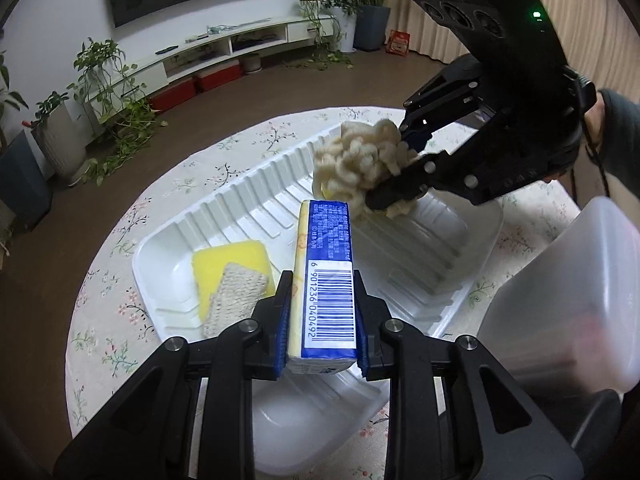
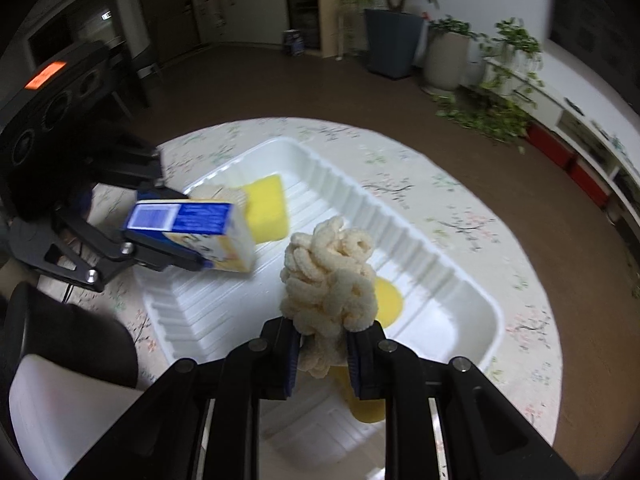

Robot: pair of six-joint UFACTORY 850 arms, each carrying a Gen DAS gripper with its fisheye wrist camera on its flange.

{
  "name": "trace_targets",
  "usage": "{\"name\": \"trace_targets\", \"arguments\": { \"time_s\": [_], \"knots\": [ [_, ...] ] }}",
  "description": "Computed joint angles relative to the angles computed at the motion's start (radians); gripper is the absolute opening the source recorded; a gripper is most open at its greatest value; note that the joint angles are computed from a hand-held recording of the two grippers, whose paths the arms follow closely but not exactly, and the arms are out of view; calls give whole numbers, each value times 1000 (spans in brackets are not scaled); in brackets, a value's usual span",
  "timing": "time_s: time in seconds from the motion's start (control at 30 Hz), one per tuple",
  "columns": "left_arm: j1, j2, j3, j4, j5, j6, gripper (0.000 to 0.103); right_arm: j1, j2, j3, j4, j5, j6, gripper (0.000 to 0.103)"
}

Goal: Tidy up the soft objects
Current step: 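Carry both items to the white tray and open both grippers to release them, then move both open grippers back toward the remaining pile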

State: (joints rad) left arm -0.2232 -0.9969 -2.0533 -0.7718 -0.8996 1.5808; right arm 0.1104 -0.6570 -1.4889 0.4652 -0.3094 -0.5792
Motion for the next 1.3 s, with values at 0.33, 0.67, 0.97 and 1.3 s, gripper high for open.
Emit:
{"name": "trace_targets", "arguments": {
  "time_s": [0.33, 0.67, 0.97, 1.3],
  "knots": [
    [-17, -7, 9, 36, 35, -25, 31, 24, -35, -19, 4, -49, -90, 23],
    [-4, 18, 49, -5, 51, -19, 74, 21, -7, 15, -70, 8, -3, 43],
    [14, 50, 82, -70, 58, 13, 81, -2, 55, 91, 2, 84, -39, 60],
    [77, 116, 167, -131, 89, 22, 81, -67, 210, 287, 51, 219, 48, 61]
  ]
}}
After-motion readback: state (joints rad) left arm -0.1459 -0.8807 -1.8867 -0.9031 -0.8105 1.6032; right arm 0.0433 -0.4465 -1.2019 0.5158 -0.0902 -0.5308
